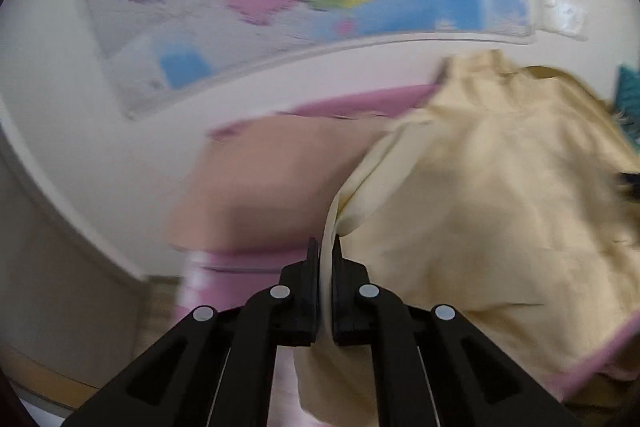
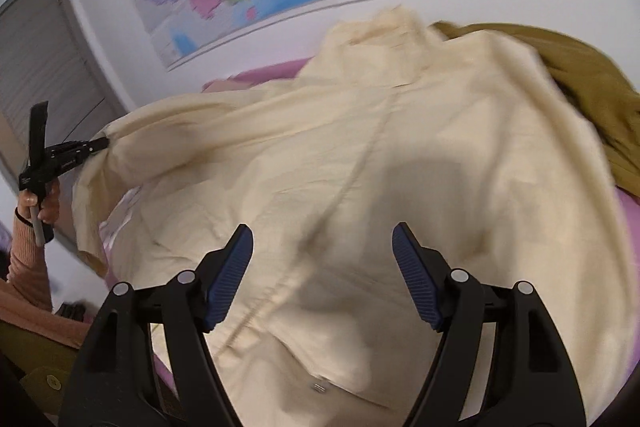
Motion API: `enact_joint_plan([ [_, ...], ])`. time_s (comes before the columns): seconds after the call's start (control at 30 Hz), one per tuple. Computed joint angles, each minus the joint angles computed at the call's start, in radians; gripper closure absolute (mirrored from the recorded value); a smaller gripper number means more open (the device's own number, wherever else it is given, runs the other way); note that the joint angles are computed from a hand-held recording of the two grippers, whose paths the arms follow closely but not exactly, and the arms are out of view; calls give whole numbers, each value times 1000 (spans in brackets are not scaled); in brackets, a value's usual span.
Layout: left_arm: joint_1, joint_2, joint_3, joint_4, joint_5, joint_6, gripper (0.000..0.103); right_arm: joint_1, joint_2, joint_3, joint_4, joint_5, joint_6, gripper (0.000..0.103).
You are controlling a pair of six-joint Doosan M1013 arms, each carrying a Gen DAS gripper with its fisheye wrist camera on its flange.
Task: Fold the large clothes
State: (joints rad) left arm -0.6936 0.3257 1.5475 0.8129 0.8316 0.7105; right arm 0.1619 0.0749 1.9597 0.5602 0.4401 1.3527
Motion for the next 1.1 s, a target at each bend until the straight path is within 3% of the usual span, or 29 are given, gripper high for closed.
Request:
enact_joint_plan([
  [0.07, -14, 54, -46, 99, 167, -52, 70, -12, -22, 16, -65, -18, 77, 31],
  [0.1, -22, 97, -72, 148, 264, -62, 66, -20, -40, 29, -118, -29, 137, 29],
  [0.17, -30, 129, -90, 152, 312, -46, 67, -27, -67, 46, -281, -43, 301, 26],
  [0.23, -18, 102, -61, 51, 185, -39, 59, -37, -93, 63, -433, -34, 466, 23],
  [0.37, 3, -5, 57, -62, -196, -54, 40, -61, -116, 78, -632, 59, 660, 9],
  [0.47, -3, -24, 85, -48, -281, -65, 37, -83, -102, 83, -624, 123, 649, 10],
  [0.53, -7, -27, 92, -66, -309, -49, 37, -109, -86, 86, -543, 149, 567, 23],
  [0.57, -9, -27, 97, -71, -322, -43, 34, -123, -81, 89, -482, 144, 511, 50],
  [0.6, -12, -20, 90, -74, -321, -30, 32, -143, -80, 92, -411, 135, 439, 86],
  [0.63, -17, -11, 80, -63, -299, -33, 32, -155, -80, 86, -386, 139, 397, 98],
  [0.67, -20, -1, 68, -68, -273, -23, 32, -158, -84, 79, -414, 136, 405, 100],
  [0.83, -38, 62, -4, 10, -145, -40, 32, -177, -125, 14, -820, 131, 701, 100],
  [0.97, -39, 135, -75, 58, 1, -66, 32, -206, -63, -27, -885, 193, 768, 83],
  [1.03, -34, 137, -73, 37, -15, -58, 32, -198, -9, -45, -888, 283, 776, 76],
  [1.1, -24, 103, -34, 2, -109, -50, 32, -170, -6, -28, -928, 296, 834, 64],
])
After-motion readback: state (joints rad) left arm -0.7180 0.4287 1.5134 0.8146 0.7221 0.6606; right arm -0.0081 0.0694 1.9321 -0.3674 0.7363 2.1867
